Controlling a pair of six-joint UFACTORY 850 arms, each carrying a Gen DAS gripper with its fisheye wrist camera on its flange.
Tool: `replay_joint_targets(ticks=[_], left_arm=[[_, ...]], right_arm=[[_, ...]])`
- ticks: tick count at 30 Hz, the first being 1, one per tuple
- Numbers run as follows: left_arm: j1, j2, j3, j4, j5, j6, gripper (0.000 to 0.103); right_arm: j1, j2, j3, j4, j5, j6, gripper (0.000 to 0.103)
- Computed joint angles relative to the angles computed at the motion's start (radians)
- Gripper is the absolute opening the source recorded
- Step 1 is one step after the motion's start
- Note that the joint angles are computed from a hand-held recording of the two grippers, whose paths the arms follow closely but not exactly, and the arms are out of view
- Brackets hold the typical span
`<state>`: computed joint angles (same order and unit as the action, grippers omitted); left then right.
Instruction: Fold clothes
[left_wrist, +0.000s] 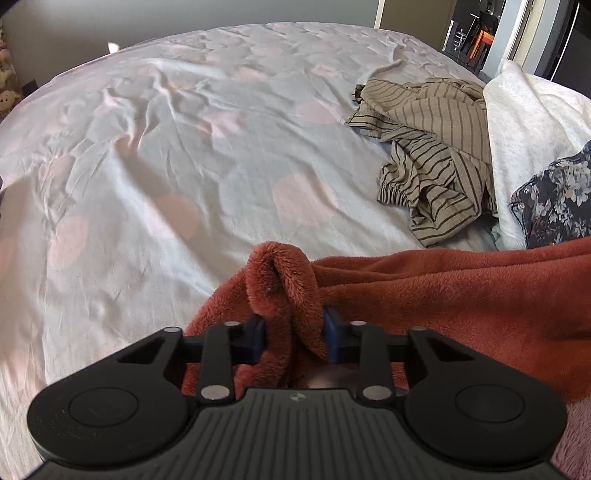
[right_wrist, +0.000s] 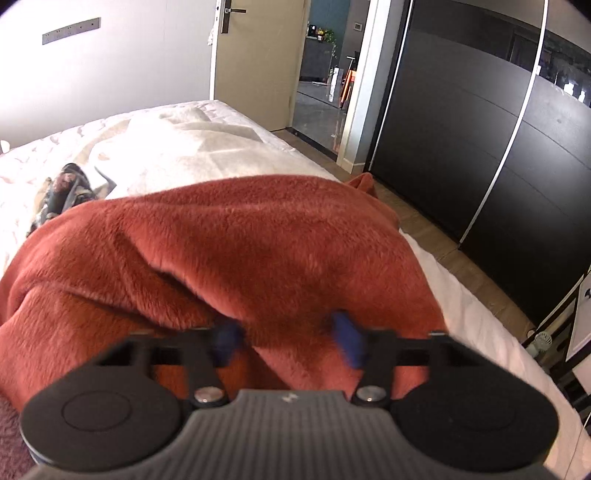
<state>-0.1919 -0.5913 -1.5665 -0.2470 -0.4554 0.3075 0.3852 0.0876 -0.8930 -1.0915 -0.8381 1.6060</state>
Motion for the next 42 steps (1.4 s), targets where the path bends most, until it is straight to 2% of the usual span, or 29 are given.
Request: replay_joint_targets(ticks=[1,2,7,12,20,26,27,29,31,35,37,38,40,42], left_arm=[[0.001,0.0,-0.003,-0.017,0.001,0.024,0.014],[0.002,-0.001,-0.009,-0.033,-0.003,0.037,0.014],[0.01,0.017,-0.016,-0.122,0.004,0.102,0.011],[0.034,0.075,0.003,-0.277,0.039,0.233,0.01],[0.14,0.2,0.033,-0.622,0.088,0.529,0.01],[0.252,0.282,0.009,-0.699,0.114,0.614,0.01],[0.271,0.295,0.007,-0.694,0.121,0.618,0.01],[0.305,0.314,0.008,-0.657,0.121,0.596,0.01],[0.337,0.326,0.009,-0.594,0.111,0.552,0.012],[0.384,0.316,0.025,-0.369,0.075,0.376,0.014],[0.403,0.301,0.038,-0.265,0.065,0.287,0.014],[0.41,0.291,0.042,-0.212,0.061,0.239,0.014],[0.428,0.273,0.053,-0.144,0.051,0.175,0.014],[0.447,0.258,0.057,-0.143,0.024,0.168,0.014]], right_arm=[[0.001,-0.001,-0.008,-0.015,-0.008,0.017,0.013],[0.001,-0.002,-0.014,-0.032,-0.012,0.035,0.011],[0.064,-0.013,-0.088,-0.208,-0.137,0.071,0.008],[0.11,-0.059,-0.231,-0.357,-0.112,0.039,0.007],[0.211,-0.231,-0.552,-0.541,0.087,-0.047,0.007],[0.275,-0.368,-0.797,-0.681,0.249,-0.005,0.007],[0.283,-0.385,-0.832,-0.687,0.3,-0.011,0.006],[0.301,-0.441,-0.931,-0.596,0.394,-0.123,0.006],[0.322,-0.522,-1.051,-0.388,0.427,-0.332,0.007],[0.28,-0.711,-1.231,0.031,0.506,-0.691,0.007],[0.266,-0.81,-1.312,0.24,0.473,-0.835,0.007],[0.261,-0.871,-1.376,0.345,0.429,-0.902,0.007],[0.254,-1.007,-1.542,0.554,0.29,-1.048,0.008],[0.239,-1.09,-1.627,0.728,0.216,-1.187,0.012]])
